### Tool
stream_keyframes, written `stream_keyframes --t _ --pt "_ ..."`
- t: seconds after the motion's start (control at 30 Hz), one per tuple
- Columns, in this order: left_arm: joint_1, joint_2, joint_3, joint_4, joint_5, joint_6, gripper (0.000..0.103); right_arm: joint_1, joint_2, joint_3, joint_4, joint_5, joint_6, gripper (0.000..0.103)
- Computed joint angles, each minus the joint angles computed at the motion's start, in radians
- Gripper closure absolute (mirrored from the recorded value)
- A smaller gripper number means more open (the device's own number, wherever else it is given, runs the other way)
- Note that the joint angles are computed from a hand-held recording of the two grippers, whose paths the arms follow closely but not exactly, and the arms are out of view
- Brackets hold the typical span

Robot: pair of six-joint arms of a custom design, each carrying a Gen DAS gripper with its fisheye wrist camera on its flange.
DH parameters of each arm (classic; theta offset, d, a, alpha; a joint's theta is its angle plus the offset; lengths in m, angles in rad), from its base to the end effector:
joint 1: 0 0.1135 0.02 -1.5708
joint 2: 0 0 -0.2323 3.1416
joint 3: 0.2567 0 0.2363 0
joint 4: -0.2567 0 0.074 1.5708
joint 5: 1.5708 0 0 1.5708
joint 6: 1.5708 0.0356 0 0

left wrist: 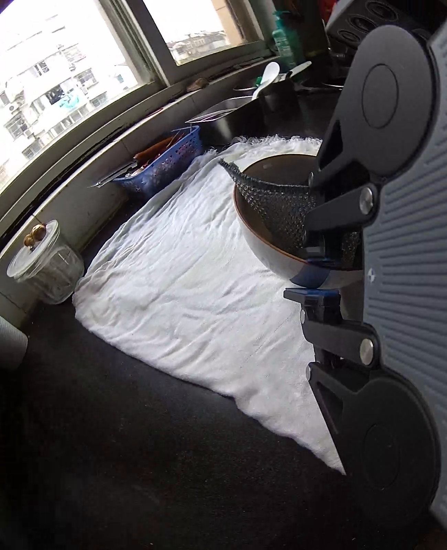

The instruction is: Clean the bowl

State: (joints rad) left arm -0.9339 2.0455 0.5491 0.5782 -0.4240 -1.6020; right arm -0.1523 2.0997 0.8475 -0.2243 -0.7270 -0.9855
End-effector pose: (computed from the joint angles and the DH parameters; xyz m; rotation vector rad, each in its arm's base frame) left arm 0.1709 -0.2065 0.0121 -0.9831 2.2821 -0.6414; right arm 0.2757 -0.0184 0.0156 -1.0824 2.3322 0.7585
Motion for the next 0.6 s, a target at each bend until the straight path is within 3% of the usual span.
stream_keyframes --t 0.17,0.4,0.43,0.6 --pt "0.002 0.023 -0.025 0.106 -0.014 -0.033 0.088 -0.006 -0.012 -0.001 -0.014 -0.013 -0.009 0.096" --pt "0.001 0.062 0.05 0.054 0.0 0.069 0.089 0.023 -0.057 -0.103 0.239 0.054 -0.21 0.096" --pt "0.001 0.051 0.058 0.023 0.005 0.103 0.089 0.021 -0.045 -0.1 0.246 0.064 -0.241 0.096" --pt "0.019 -0.038 0.189 -0.332 0.022 0.41 0.088 -0.006 -0.057 -0.158 0.294 0.072 -0.434 0.096"
